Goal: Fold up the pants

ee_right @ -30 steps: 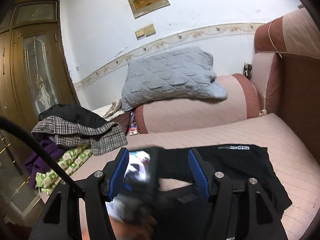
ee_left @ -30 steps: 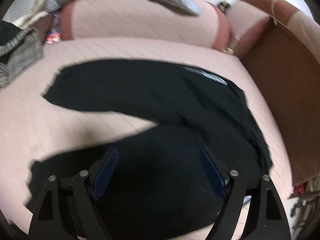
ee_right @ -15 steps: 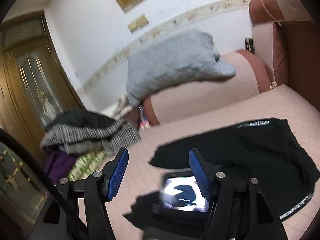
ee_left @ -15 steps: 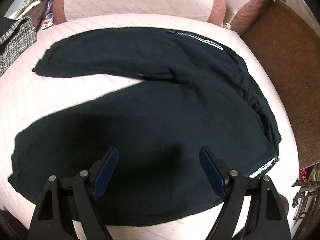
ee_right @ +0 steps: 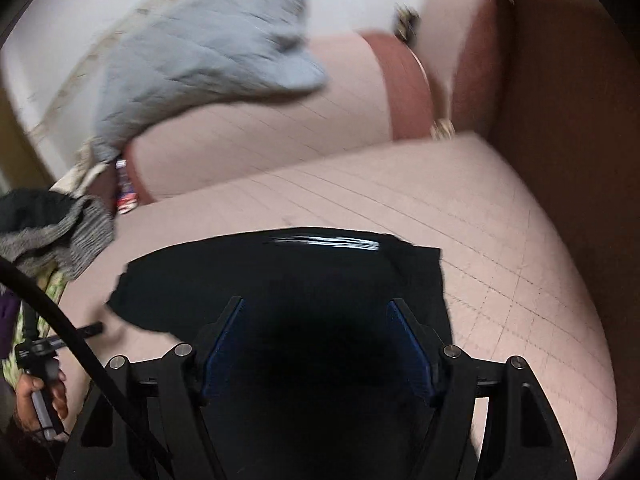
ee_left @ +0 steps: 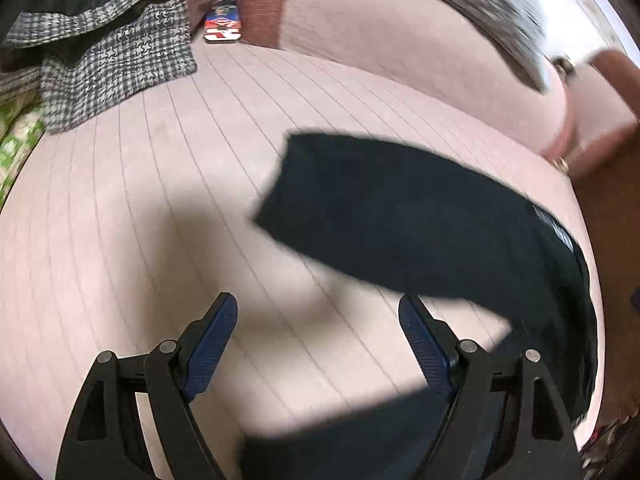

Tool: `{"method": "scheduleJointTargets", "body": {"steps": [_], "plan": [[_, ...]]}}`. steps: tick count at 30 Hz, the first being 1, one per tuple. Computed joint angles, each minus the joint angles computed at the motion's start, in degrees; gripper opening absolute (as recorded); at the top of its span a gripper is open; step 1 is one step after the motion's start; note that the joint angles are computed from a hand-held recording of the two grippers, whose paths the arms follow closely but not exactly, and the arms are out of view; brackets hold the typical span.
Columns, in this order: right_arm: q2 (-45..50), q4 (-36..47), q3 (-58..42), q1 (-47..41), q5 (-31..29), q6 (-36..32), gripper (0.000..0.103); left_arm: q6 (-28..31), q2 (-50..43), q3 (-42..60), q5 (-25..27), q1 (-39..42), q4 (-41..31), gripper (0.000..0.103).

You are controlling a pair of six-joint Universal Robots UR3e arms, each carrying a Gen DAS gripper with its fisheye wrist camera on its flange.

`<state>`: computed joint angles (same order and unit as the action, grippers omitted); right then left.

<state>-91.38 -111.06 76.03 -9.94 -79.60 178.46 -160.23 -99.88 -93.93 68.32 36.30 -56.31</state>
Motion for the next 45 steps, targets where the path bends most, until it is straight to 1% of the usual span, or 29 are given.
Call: {"method": "scheduleJointTargets", "body": {"steps": [1,2,3,5,7,8,9,12,15,16,17,19,20,21,22,23,24,25,26,27,29,31,33,35,38,41,43,45], "plan": [[3.7,1.2,-3.0,-2.2,1.1,-0.6,0.076,0.0,-3.8,4.1,-0.7,0.2,-0.6,0.082],[6.2,1.4,-4.9,-3.1,0.9,-0.6,0.076,0.0,-6.5,6.9,-1.2,0.3,-1.3,0.082],[9.1,1.0,-6.5,-4.4,0.8,-0.8,0.076,-0.6,-11.4,12.0,-2.1,0.2,-1.8,0.082],[16.8,2.2,-13.6,-3.9,-1.2,-1.2,0.076,-1.6,-17.4,19.0,-2.6,-0.5,-3.2,0.082],[23.0,3.9,-19.7,-3.8,-2.4,-3.1,0.076,-2.0,-23.6,26.4,-3.0,-1.2,-4.5,0.082],[26.3,5.6,-23.6,-3.4,-3.0,-4.2,0.076,-2.1,-26.1,29.0,-3.4,-1.5,-2.8,0.083],[30.2,7.4,-28.2,-2.8,-4.1,-5.3,0.076,-1.6,-27.8,31.2,-3.8,-1.9,-2.2,0.085],[38.2,11.3,-38.5,-2.0,-4.8,-7.6,0.076,-0.1,-33.1,39.7,-4.5,-3.5,-5.0,0.094],[46.0,17.8,-50.0,-1.8,-3.6,-9.5,0.076,2.7,-37.0,46.3,-5.4,-4.8,-8.2,0.096],[47.8,19.3,-52.5,-1.5,-3.1,-9.7,0.076,3.7,-38.1,48.6,-6.2,-5.0,-9.8,0.096],[48.5,20.0,-52.7,-1.4,-2.4,-10.5,0.076,4.6,-38.1,48.5,-7.5,-5.1,-10.3,0.096],[46.5,15.4,-47.6,-0.2,-4.0,-11.9,0.076,6.8,-37.8,47.7,-9.4,-5.8,-11.2,0.096],[45.6,13.9,-45.4,0.2,-4.3,-13.0,0.075,8.2,-37.1,46.7,-9.1,-6.4,-11.2,0.095],[45.0,13.3,-44.4,0.4,-4.4,-13.2,0.066,8.9,-36.6,45.8,-8.0,-7.2,-10.6,0.073],[44.5,13.5,-44.0,0.4,-3.8,-13.7,0.046,9.0,-35.8,44.5,-5.7,-8.3,-8.8,0.051],[43.8,13.6,-43.4,0.7,-4.3,-14.2,0.036,9.6,-36.1,45.4,-3.5,-9.4,-8.3,0.010],[42.9,13.4,-42.3,1.0,-5.2,-14.6,0.019,10.2,-37.3,48.6,-5.2,-9.0,-12.6,0.011],[42.1,12.9,-41.3,1.3,-6.4,-15.0,0.012,9.6,-37.4,49.4,-6.3,-8.6,-14.1,0.011],[41.1,13.2,-40.5,0.9,-5.4,-15.4,0.010,8.8,-36.9,48.8,-6.2,-8.7,-13.0,0.011],[39.9,13.3,-39.4,0.2,-4.3,-14.9,0.010,8.0,-36.2,47.7,-6.2,-8.6,-11.2,0.011],[37.8,12.9,-37.6,-0.7,-2.6,-14.2,0.009,6.2,-35.4,47.5,-7.6,-8.2,-10.4,0.011],[35.7,12.1,-35.9,-0.2,-2.6,-13.6,0.008,5.2,-32.6,44.3,-8.2,-8.0,-7.7,0.011],[34.1,11.8,-35.2,0.7,-3.3,-13.4,0.008,5.7,-29.1,40.2,-7.4,-8.5,-4.6,0.011],[30.7,10.7,-32.0,0.7,-2.9,-13.7,0.008,6.9,-24.7,34.3,-7.1,-8.4,-1.3,0.011],[25.0,9.4,-26.3,-0.3,-1.3,-14.9,0.008,9.7,-14.6,21.9,-7.8,-6.9,4.4,0.011],[16.0,9.3,-17.8,-2.4,0.7,-16.7,0.007,12.7,-6.3,13.8,-10.5,-4.0,6.1,0.011],[9.8,9.4,-11.6,-3.5,1.6,-17.6,0.007,14.9,1.2,5.7,-12.7,-1.3,8.2,0.011],[2.4,10.1,-4.6,-5.3,2.3,-19.2,0.007,18.8,10.5,-3.4,-15.4,2.8,7.9,0.011]]}}
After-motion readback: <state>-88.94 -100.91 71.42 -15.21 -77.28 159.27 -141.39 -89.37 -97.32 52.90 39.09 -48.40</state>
